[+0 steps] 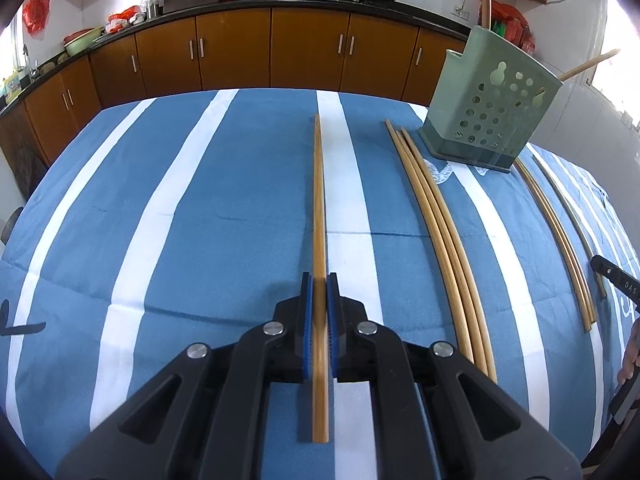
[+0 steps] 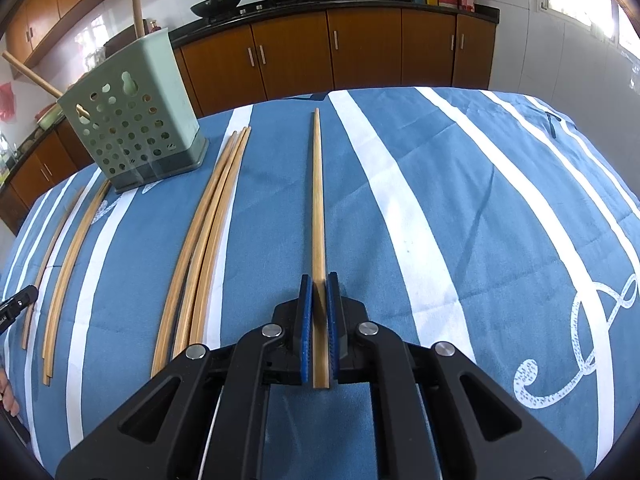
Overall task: Organize utensils
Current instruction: 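Lift both held chopsticks off the cloth and tilt them upright, then carry both upright chopsticks over the opening of the green holder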
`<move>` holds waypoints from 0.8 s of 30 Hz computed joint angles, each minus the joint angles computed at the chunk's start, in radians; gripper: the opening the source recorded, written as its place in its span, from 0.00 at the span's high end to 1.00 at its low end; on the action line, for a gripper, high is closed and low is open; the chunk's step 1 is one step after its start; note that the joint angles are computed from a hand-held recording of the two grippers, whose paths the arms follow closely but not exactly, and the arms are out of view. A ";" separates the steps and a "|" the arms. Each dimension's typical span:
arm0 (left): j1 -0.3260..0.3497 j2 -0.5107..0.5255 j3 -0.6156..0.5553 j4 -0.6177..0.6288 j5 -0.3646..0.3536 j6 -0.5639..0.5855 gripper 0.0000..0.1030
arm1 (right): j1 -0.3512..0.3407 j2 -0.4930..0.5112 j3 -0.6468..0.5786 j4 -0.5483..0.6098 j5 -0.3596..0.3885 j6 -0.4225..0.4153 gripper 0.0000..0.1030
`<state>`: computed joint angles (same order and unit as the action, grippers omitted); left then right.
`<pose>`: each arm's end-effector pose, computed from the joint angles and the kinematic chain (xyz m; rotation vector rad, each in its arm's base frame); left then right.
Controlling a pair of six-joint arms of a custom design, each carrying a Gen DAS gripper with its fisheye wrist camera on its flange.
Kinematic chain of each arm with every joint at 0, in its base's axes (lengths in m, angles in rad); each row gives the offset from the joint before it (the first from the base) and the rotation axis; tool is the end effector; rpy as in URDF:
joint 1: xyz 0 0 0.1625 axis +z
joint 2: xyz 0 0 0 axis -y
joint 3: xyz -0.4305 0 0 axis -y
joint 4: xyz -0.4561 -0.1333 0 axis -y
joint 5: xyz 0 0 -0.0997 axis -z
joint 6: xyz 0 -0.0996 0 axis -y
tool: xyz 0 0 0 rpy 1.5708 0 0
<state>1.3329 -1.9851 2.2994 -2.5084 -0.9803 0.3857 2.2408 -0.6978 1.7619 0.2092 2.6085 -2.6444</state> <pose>0.0916 -0.4232 0.4066 0.5167 2.3759 -0.7231 0.3296 -0.3395 -0.0373 0.0023 -2.2453 0.9837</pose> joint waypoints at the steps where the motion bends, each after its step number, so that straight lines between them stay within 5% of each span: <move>1: -0.005 -0.002 -0.004 0.011 0.005 -0.008 0.92 | 0.007 -0.004 0.002 -0.008 0.009 -0.005 0.92; 14: -0.132 -0.108 -0.048 -0.052 -0.071 -0.017 0.92 | 0.137 -0.194 0.103 -0.431 0.143 -0.402 0.92; 24: -0.167 -0.098 -0.075 -0.059 -0.071 -0.037 0.93 | 0.142 -0.201 0.096 -0.469 0.144 -0.450 0.92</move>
<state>1.1663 -2.0829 2.2241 -2.5675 -1.0508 0.3487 2.3831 -0.8992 1.8584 -0.2599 2.7524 -3.0948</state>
